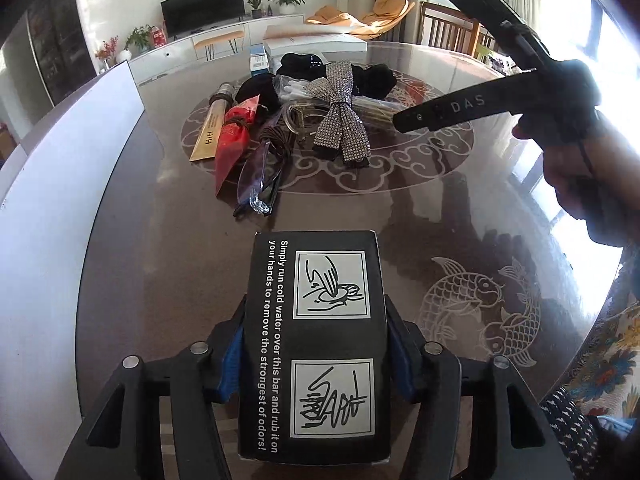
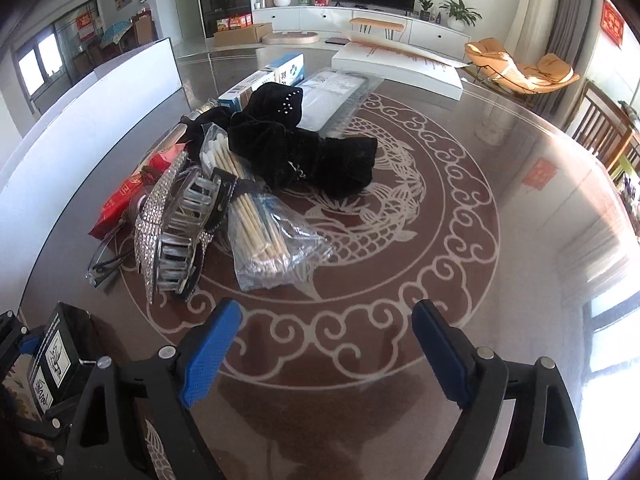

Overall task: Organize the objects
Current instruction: 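Lift the black box with the left tool while the right tool reaches toward the bagged cotton swabs, then grasp and lift the bagged cotton swabs with the right tool while the left tool carries the black box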

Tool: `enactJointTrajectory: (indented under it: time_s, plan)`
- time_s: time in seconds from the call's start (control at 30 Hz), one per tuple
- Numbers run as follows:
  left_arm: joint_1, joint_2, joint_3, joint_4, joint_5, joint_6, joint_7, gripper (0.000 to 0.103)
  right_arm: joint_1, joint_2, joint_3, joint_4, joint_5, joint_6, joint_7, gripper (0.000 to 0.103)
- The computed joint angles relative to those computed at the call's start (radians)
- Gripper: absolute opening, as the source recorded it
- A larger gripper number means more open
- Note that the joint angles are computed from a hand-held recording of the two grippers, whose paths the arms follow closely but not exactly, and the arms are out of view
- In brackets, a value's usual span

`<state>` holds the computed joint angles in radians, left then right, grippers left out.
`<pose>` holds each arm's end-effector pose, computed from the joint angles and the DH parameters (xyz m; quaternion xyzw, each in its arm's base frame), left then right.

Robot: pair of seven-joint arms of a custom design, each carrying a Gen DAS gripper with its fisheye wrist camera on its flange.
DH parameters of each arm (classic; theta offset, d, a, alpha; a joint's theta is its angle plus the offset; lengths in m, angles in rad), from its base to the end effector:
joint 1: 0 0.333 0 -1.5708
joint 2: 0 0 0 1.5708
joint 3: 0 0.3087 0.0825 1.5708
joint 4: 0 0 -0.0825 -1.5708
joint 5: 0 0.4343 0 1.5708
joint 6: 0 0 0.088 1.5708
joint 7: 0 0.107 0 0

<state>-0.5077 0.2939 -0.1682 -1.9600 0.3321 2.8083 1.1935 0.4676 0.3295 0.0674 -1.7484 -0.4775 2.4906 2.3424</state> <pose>0.5296 -0.4375 0.3512 -0.4639 0.8390 -0.2469 0.1408 0.6210 0.3661 0.3969 -0.7082 0.6555 -0.1938 0.1768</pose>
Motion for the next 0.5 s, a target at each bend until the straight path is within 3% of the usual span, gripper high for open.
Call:
enactJointTrajectory:
  time_s: [0.1,0.13,0.2,0.23,0.33,0.5]
  plan:
    - [0.015,-0.041,0.001,-0.057,-0.017,0.019,-0.016,0.058,-0.041,0.149,0.04,0.209,0.125,-0.071,-0.18,0.069]
    - [0.023,-0.056,-0.001,-0.077,-0.025,0.026,-0.019,0.058,-0.059,0.183,0.06,0.254,0.186,-0.078,-0.237,0.059]
    - [0.039,-0.087,-0.006,-0.12,-0.039,0.04,-0.027,0.058,-0.07,0.215,0.082,0.304,0.27,-0.096,-0.311,0.051]
    - [0.05,-0.103,-0.01,-0.141,-0.05,0.05,-0.028,0.058,-0.091,0.216,0.111,0.309,0.338,-0.103,-0.371,0.04]
    - [0.082,-0.131,-0.032,-0.184,-0.109,0.08,-0.015,0.058,-0.111,0.189,0.139,0.3,0.476,-0.183,-0.446,0.038]
    - [0.108,-0.137,-0.066,-0.197,-0.219,0.111,0.044,0.058,-0.039,0.192,0.057,0.332,0.4,-0.182,-0.358,0.04]
